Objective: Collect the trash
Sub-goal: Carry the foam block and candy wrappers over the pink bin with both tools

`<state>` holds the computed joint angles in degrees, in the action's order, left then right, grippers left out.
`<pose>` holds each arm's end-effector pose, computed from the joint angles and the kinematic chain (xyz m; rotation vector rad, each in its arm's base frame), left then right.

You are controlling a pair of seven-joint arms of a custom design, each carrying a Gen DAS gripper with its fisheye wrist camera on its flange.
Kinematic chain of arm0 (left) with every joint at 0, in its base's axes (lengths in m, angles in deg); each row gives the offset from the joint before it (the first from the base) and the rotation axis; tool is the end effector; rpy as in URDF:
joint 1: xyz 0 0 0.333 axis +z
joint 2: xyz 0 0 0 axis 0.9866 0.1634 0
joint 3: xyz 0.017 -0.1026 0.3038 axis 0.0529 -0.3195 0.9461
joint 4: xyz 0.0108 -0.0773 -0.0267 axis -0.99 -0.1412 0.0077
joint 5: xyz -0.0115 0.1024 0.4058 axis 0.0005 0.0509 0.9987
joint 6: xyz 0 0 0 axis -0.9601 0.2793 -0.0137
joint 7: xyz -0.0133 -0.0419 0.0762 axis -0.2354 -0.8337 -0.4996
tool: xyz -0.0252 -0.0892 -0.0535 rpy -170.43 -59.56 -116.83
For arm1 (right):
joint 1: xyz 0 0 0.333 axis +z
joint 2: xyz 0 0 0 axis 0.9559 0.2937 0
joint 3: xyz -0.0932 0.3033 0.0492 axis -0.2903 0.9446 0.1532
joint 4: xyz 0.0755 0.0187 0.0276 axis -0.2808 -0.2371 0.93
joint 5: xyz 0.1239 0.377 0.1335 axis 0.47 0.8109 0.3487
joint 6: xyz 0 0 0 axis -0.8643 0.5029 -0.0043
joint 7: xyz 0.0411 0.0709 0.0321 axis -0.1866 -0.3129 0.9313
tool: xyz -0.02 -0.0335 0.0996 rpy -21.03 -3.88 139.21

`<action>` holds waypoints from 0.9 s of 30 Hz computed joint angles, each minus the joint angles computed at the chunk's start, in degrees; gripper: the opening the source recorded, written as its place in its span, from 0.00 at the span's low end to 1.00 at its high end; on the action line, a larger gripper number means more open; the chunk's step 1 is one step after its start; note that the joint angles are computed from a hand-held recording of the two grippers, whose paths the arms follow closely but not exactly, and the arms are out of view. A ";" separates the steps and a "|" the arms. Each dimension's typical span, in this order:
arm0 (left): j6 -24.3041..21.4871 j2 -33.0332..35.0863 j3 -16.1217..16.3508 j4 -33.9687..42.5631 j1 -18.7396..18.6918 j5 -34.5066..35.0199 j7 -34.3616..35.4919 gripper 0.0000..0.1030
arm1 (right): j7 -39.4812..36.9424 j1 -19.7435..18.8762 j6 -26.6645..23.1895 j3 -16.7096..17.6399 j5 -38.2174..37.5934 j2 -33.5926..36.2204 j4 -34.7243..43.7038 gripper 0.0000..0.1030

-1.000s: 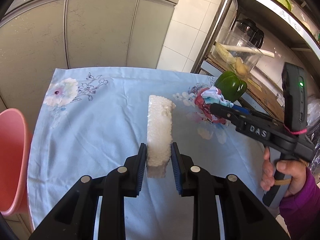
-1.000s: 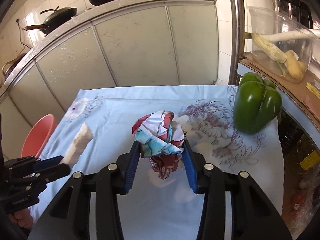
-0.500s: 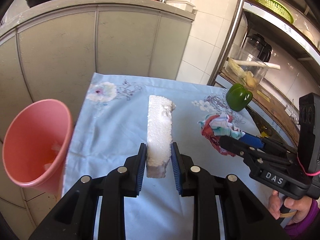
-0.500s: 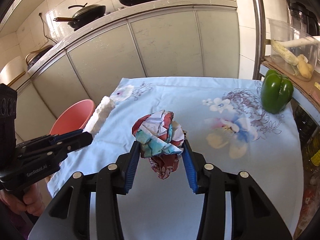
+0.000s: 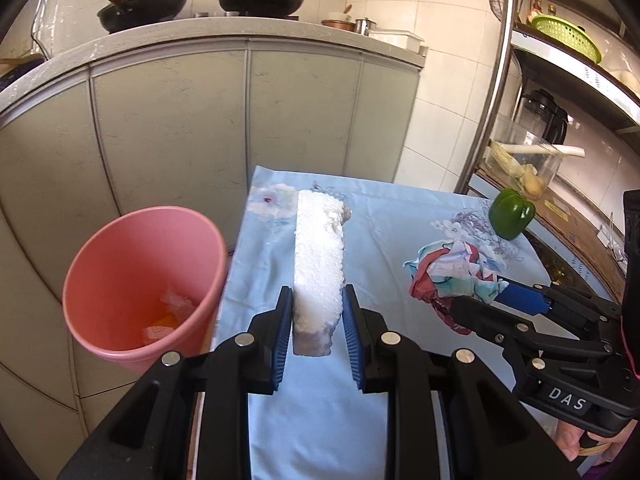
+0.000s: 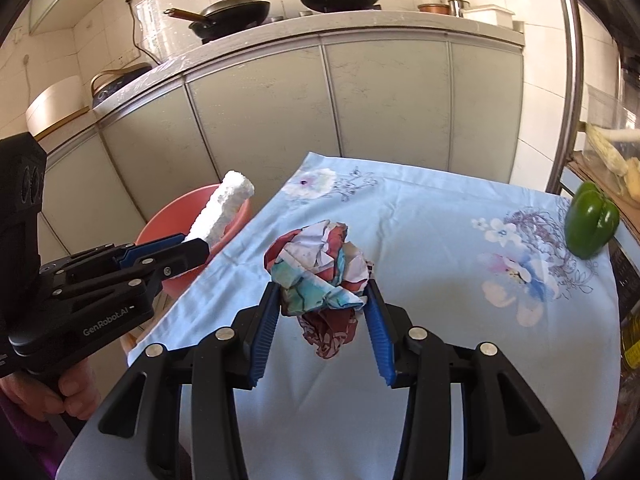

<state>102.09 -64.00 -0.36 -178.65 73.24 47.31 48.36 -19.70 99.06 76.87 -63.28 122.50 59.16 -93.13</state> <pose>0.3721 -0.0779 0.5313 -1.8554 1.5607 -0.8226 0.4282 0.2394 0.5234 -1.9766 1.1271 -0.3416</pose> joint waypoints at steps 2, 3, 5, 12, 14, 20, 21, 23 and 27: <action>-0.43 -1.21 0.03 -0.72 0.96 0.38 -0.19 0.24 | -0.57 0.80 0.34 0.18 0.29 0.29 0.27 0.42; -0.74 -1.74 -0.14 -0.99 1.70 0.72 -0.43 0.24 | -0.75 1.11 0.47 0.29 0.37 0.50 0.48 0.42; -1.26 -2.87 -0.46 -1.65 3.13 1.49 -0.95 0.24 | -1.51 1.95 0.77 0.46 0.63 1.23 1.18 0.42; -2.45 -4.84 -0.55 -2.99 6.53 3.41 -2.70 0.24 | -4.16 4.13 0.98 0.91 1.71 4.44 4.53 0.42; -2.55 -5.04 -0.51 -3.19 7.40 4.01 -3.04 0.24 | -5.00 4.68 0.85 1.10 2.11 5.79 6.02 0.42; -2.91 -5.25 -0.47 -3.35 10.15 5.70 -4.27 0.24 | -7.14 5.63 0.61 1.84 2.99 8.88 9.31 0.42; -2.99 -5.24 -0.40 -3.37 10.60 5.95 -4.43 0.24 | -7.43 5.71 0.60 1.96 3.16 9.20 9.66 0.42; -3.12 -5.13 -0.28 -3.38 11.38 6.34 -4.79 0.24 | -8.08 5.88 0.38 2.18 3.37 10.13 10.73 0.42; -3.43 -4.59 -0.05 -3.33 13.06 7.12 -5.43 0.24 | -9.17 6.06 0.04 2.58 3.75 11.94 12.73 0.42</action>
